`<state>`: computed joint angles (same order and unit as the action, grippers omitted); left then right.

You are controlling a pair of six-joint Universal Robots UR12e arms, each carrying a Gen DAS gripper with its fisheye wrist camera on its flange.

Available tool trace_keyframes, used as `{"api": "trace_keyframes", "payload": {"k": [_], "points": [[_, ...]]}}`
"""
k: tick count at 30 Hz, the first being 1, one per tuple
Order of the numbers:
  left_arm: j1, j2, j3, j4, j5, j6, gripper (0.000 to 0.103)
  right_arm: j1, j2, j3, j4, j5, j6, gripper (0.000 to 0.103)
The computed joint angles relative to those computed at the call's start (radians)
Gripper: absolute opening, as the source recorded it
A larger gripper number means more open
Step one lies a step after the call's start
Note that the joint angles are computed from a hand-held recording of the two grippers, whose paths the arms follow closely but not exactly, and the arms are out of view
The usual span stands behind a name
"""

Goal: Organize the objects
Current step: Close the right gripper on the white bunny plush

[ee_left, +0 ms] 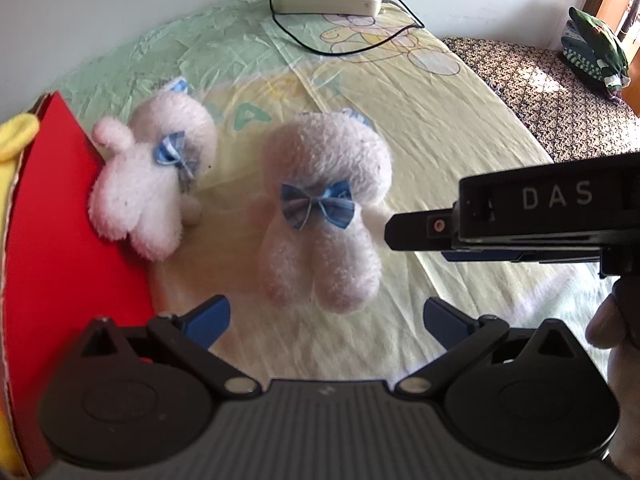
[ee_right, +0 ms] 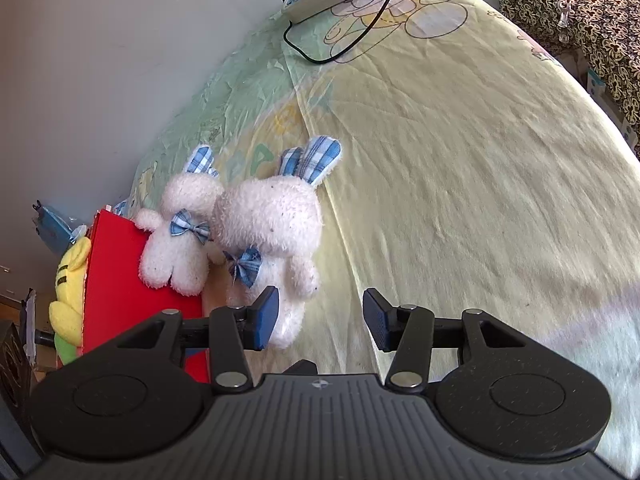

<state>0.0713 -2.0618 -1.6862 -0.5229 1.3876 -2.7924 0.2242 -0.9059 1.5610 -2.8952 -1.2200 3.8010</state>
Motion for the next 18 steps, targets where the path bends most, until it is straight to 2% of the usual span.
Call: {"api": "trace_keyframes", "payload": {"k": [3, 6, 9, 15, 18], "points": [[0.004, -0.010, 0.007, 0.018, -0.011, 0.005, 0.103, -0.003, 0.016, -0.019, -0.002, 0.010, 0.000, 0.050], [0.009, -0.022, 0.019, 0.030, -0.024, 0.006, 0.102, -0.009, 0.035, -0.036, -0.021, 0.052, 0.007, 0.050], [0.013, -0.033, 0.031, 0.030, -0.037, 0.009, 0.102, -0.007, 0.051, -0.060, -0.011, 0.074, -0.028, 0.050], [0.014, -0.057, 0.059, 0.010, -0.038, 0.008, 0.094, -0.013, 0.076, -0.083, -0.041, 0.135, -0.020, 0.050], [0.013, -0.068, 0.076, -0.023, -0.032, 0.009, 0.084, -0.011, 0.083, -0.093, -0.044, 0.149, -0.041, 0.050]]}}
